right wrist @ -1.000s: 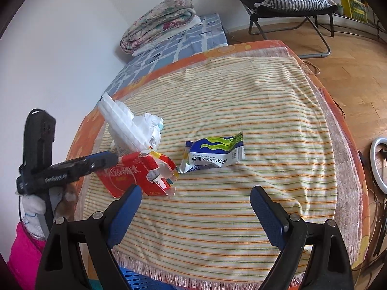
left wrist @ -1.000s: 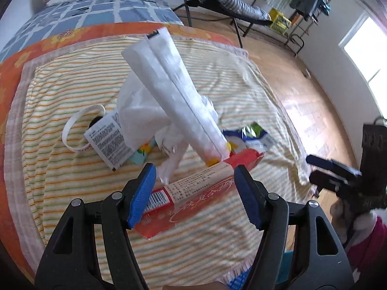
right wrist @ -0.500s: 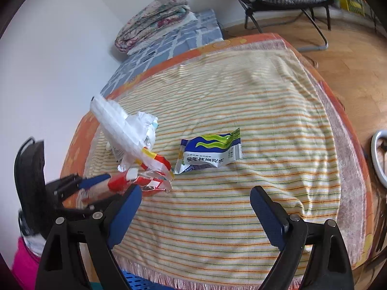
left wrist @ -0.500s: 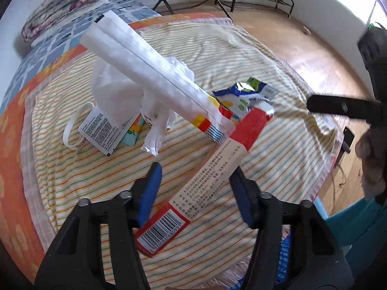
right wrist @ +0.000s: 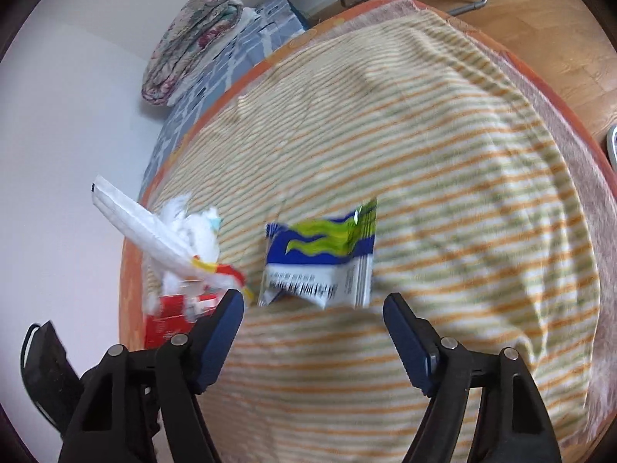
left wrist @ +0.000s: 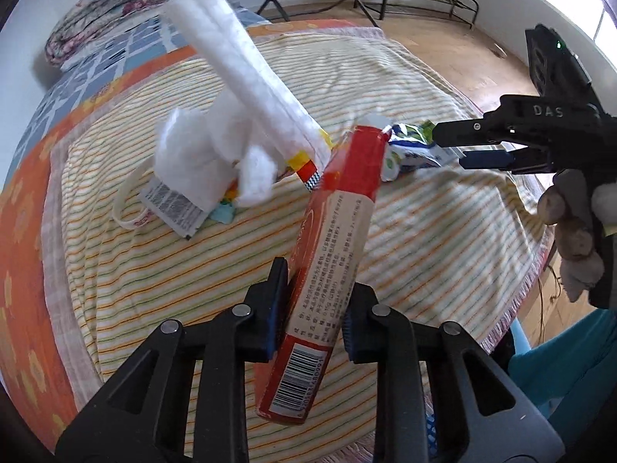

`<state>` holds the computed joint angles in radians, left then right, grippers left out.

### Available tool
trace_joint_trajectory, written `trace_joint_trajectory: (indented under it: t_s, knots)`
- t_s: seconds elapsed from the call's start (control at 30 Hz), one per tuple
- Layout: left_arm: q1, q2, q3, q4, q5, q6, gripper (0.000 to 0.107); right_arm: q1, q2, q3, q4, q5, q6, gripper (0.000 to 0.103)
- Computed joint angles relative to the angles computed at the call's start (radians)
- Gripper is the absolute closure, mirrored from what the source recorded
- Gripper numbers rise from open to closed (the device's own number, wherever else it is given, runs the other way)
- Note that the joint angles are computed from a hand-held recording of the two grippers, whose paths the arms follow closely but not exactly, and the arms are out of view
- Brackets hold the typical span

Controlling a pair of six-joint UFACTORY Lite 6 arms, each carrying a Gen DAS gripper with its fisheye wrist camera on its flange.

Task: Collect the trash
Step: 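Grasp the blue-and-green snack wrapper with the right tool while the left tool holds the box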

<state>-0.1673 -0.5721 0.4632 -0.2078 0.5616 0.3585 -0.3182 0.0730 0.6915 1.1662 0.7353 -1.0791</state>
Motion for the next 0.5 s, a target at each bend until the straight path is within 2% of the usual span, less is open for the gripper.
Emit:
trace_joint_trajectory:
  t_s: [0.1,0.27,0.3,0.43,0.5]
  knots:
    - [0.056,0.002,0.002,-0.065,0.012,0.084,0.084,0.008,0.076,0.044,0.039,-0.004,-0.013,0.033]
    - [0.06,0.006,0.001,-0.056,-0.002,0.067,0.085,0.034,0.159,0.095,0.111,-0.018,-0.01,0.034]
    - [0.07,0.012,0.004,-0.071,0.0,0.082,0.085,0.051,0.156,0.1,0.119,-0.038,-0.006,0.033]
    - [0.098,0.01,0.002,-0.109,0.009,0.125,0.086,0.146,0.14,0.122,0.111,-0.125,0.007,0.017]
    - [0.108,0.009,0.002,-0.123,0.013,0.139,0.086,0.197,0.132,0.122,0.088,-0.18,0.013,0.017]
